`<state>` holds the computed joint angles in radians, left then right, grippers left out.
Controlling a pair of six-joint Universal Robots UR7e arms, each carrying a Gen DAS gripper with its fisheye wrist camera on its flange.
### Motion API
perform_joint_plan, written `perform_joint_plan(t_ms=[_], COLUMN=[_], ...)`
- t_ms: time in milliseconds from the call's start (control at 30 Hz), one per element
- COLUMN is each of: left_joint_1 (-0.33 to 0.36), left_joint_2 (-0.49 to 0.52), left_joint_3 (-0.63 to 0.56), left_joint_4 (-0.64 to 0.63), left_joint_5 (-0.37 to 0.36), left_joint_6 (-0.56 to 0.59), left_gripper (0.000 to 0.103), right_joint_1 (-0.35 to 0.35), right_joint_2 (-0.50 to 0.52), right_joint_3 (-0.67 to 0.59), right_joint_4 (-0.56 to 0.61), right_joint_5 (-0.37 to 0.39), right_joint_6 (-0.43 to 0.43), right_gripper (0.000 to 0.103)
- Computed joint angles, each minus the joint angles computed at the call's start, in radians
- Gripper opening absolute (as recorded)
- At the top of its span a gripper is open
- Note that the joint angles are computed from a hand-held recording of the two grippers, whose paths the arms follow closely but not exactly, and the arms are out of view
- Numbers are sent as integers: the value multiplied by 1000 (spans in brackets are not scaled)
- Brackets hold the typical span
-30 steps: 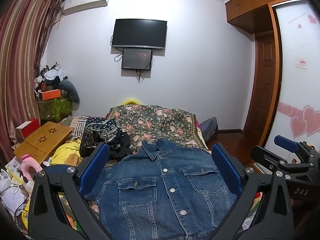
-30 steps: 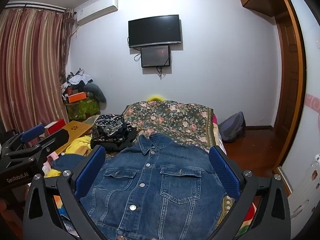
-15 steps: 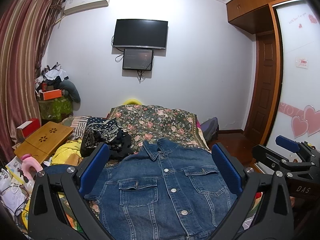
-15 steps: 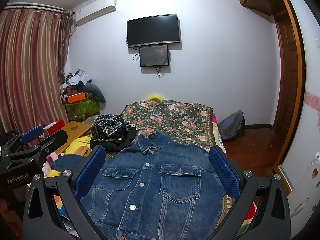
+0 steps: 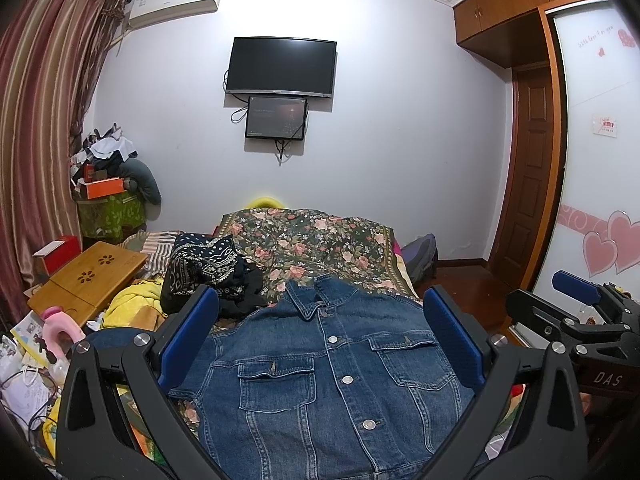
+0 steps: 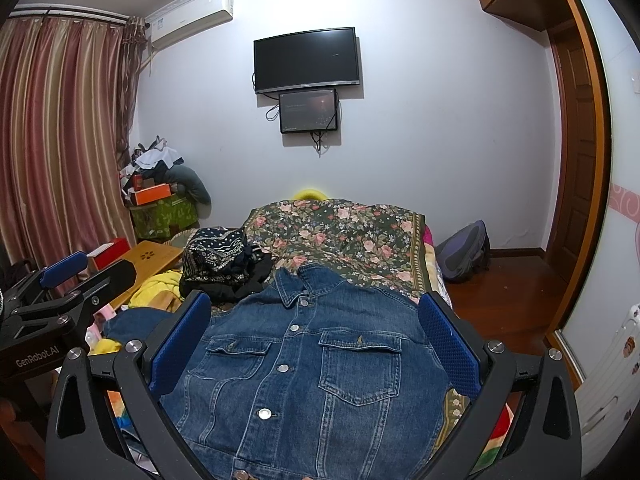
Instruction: Fold large clothes
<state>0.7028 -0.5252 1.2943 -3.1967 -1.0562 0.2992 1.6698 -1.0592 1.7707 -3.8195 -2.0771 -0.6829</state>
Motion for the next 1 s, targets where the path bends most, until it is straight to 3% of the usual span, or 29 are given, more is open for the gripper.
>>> perform_joint_plan(t_ms=[1000], left_joint_1=[4], left_joint_2=[3], left_joint_3=[-1], left_joint_4=[1], left_joint_5=[-3], left_joint_6=[-3], left_gripper=[103], right_joint_1=[2], right_joint_2=[-9], right_joint_3=[-10], right_joint_4=[23], right_joint_5=[-8], right_joint_6=[2], right_gripper=[103])
